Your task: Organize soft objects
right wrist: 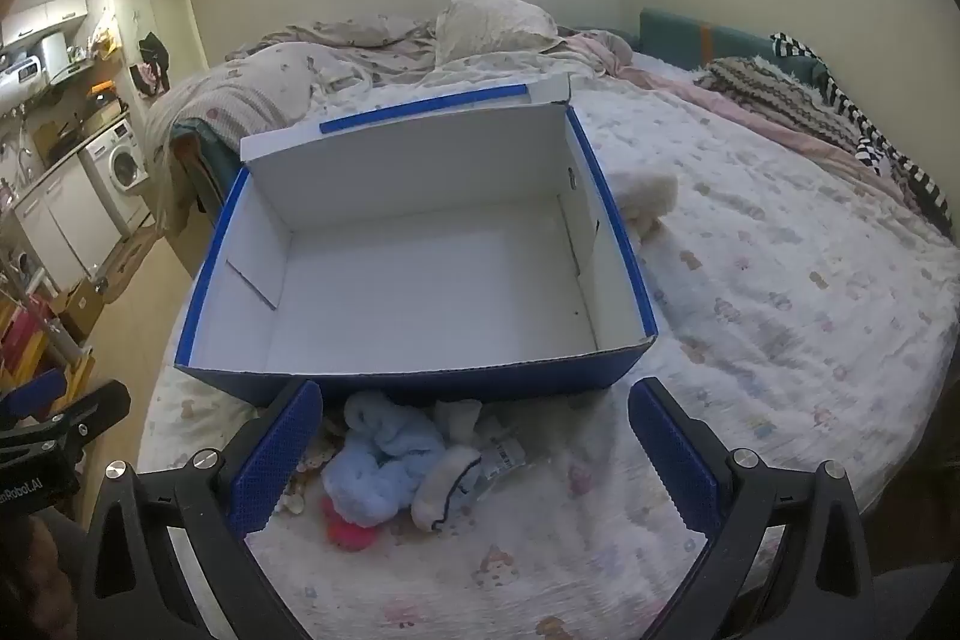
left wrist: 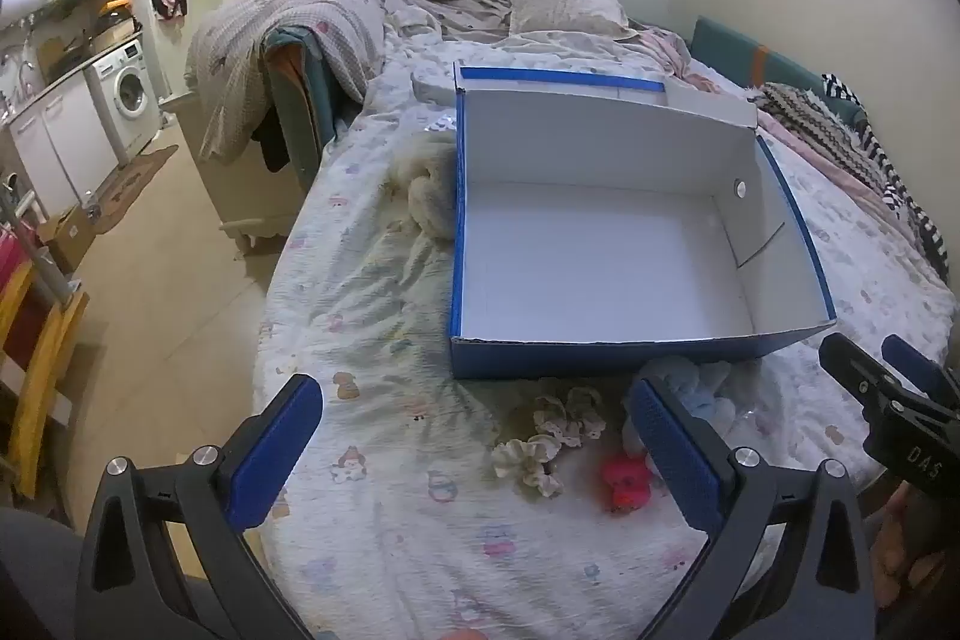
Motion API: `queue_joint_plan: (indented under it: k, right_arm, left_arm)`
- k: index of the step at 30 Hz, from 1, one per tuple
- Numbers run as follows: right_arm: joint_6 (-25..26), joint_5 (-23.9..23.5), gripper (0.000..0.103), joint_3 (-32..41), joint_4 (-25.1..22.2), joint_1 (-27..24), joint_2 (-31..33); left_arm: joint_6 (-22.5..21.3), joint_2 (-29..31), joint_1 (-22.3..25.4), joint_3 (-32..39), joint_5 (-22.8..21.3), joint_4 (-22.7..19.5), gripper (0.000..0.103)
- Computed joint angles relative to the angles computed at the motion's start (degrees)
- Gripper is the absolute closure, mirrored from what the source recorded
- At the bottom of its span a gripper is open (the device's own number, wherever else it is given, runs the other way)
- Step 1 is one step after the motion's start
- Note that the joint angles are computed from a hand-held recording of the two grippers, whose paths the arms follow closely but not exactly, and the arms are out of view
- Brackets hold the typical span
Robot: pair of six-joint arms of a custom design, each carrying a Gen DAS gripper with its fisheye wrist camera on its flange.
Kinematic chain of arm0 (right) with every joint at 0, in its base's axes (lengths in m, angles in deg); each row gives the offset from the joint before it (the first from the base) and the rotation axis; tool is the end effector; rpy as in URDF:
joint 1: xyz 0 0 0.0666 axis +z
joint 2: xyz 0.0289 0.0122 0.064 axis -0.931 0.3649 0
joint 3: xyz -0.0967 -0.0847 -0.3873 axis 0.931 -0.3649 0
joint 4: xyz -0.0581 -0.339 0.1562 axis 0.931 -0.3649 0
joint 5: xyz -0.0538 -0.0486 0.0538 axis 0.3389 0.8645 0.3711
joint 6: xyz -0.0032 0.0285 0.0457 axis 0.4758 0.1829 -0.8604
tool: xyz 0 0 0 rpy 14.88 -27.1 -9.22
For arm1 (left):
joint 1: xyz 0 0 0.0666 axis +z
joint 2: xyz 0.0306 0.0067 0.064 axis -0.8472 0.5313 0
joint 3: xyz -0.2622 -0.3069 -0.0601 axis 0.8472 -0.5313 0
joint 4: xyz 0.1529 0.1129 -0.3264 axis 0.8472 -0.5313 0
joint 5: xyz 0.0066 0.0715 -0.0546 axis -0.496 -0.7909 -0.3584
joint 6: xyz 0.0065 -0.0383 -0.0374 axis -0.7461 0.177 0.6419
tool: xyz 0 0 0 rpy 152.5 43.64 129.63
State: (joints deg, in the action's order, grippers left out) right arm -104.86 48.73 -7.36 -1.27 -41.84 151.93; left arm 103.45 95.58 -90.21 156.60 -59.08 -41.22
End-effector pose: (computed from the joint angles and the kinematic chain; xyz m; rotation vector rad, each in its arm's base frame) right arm 0.3470 0.1564 0.4193 0.3684 2.2787 -0.0236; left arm 0.3784 -0.2306 0.4480 0.2546 2.3924 -0.1210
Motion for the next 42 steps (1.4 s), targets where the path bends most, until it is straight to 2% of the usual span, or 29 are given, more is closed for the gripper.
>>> queue_joint_plan:
  k: [9,10,17,42]
  right_arm:
    - [-0.64,-0.62,0.000,0.25,-0.69,-0.30,0.08]
    - [-0.32,0.06,0.000,0.14,-0.17,0.18,-0.13]
    - [-0.18,-0.61,0.000,-0.06,0.11,-0.30,-0.33]
    - [-0.26,-0.86,0.000,-0.47,0.58,-0.59,-0.56]
  left_arm:
    - [0.07,-0.50,-0.76,-0.83,-1.03,0.63,0.000]
    - [0.30,-0.46,0.36,-0.49,0.24,0.24,0.000]
    - [0.49,-0.23,0.54,-0.13,0.64,-0.33,0.000]
    - [0.72,0.06,0.53,-0.20,0.61,0.09,0.000]
